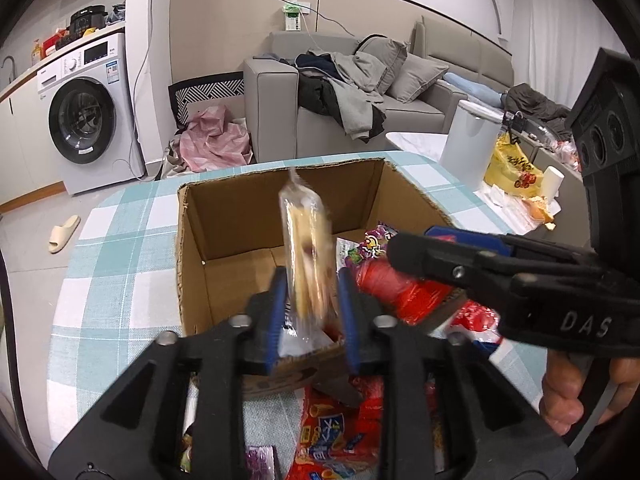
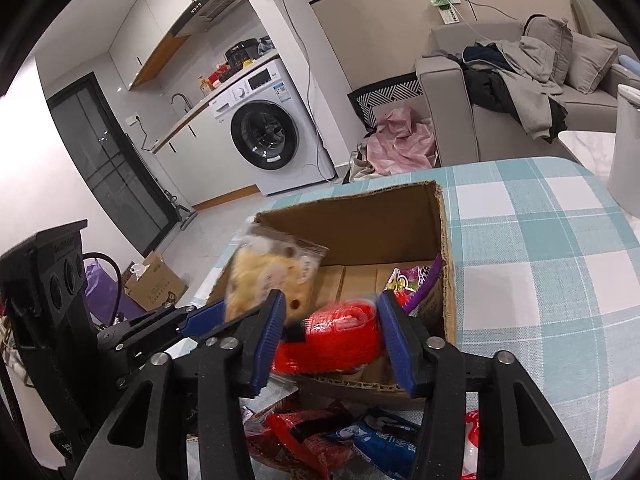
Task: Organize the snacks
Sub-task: 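Lower the cracker sandwich and red noodle pack into the box and open both grippers, then grasp the purple candy bag with the left gripper while the right gripper grasps the white noodle bag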
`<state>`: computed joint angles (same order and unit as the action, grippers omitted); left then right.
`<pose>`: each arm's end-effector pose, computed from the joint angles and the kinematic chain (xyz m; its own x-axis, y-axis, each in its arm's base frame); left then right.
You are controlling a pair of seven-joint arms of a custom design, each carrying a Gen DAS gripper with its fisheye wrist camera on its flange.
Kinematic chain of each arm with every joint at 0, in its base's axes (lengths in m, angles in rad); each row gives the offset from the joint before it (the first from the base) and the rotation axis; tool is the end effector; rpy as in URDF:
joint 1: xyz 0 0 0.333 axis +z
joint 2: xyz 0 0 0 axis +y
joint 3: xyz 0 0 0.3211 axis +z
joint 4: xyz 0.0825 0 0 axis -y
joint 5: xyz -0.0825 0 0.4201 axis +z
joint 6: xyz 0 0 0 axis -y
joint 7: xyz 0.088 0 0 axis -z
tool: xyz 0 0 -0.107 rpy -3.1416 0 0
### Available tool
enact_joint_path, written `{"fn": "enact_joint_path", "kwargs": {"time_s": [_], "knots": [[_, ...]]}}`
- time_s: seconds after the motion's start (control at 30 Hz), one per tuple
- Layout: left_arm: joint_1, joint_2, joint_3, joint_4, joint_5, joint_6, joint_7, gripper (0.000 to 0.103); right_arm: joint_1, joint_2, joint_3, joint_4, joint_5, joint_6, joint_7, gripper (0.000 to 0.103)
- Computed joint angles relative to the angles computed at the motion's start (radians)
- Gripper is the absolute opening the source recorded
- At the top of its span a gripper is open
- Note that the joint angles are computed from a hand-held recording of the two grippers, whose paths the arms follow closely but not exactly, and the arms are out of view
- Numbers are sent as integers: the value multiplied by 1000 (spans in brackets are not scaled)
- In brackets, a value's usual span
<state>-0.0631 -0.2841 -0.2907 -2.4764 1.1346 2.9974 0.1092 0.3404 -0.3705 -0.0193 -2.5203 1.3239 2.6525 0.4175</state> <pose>0.4407 -0.2349 0.4313 -0.0338 -0.9949 0.0951 -0.6267 -0.0531 -0.7774 0.4589 0.1246 0.4324 0.5177 -0.7536 -0.4052 -0.6975 -0.0974 -0.7100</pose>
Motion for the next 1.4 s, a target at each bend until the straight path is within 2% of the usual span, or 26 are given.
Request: {"fn": "enact_joint_path", "kwargs": {"time_s": [0.03, 0.07, 0.1, 0.13, 0.17, 0.27, 0.33, 0.4, 0.7, 1.0, 1.1, 1.4], "knots": [[1, -15, -2, -10, 3, 2, -9, 49, 0, -10, -2, -5, 5, 2, -9, 54], [5, -31, -9, -17, 11, -5, -23, 57, -1, -20, 2, -11, 3, 16, -11, 54], [10, -48, -19, -25, 22, -16, -43, 72, 0, -30, 4, -16, -1, 25, -14, 55], [17, -75, -28, -39, 39, -21, -69, 80, 0, -42, 4, -23, -7, 32, -18, 59], [23, -94, -33, -49, 54, -18, -90, 82, 1, -52, 3, -28, -11, 37, -19, 70], [3, -155, -24, -90, 20, -17, -77, 85, 13, -96, -13, -56, 24, 58, -65, 91], [-6, -202, -29, -121, -8, -33, -66, 92, 12, -125, -19, -73, 22, 60, -67, 101], [-21, -254, -32, -155, -42, -51, -50, 102, 11, -151, -23, -91, 15, 60, -61, 102], [-116, -464, -29, -299, -225, -151, 65, 102, 9, -274, -32, -190, -78, 75, -21, 103], [-207, -641, -48, -404, -351, -263, 109, 102, -5, -359, -53, -265, -175, 71, 45, 103], [-239, -679, -46, -430, -383, -297, 118, 102, -4, -380, -62, -285, -202, 66, 59, 103], [-233, -648, -48, -449, -404, -274, 120, 102, -4, -412, -57, -341, -290, 78, 94, 103]]}}
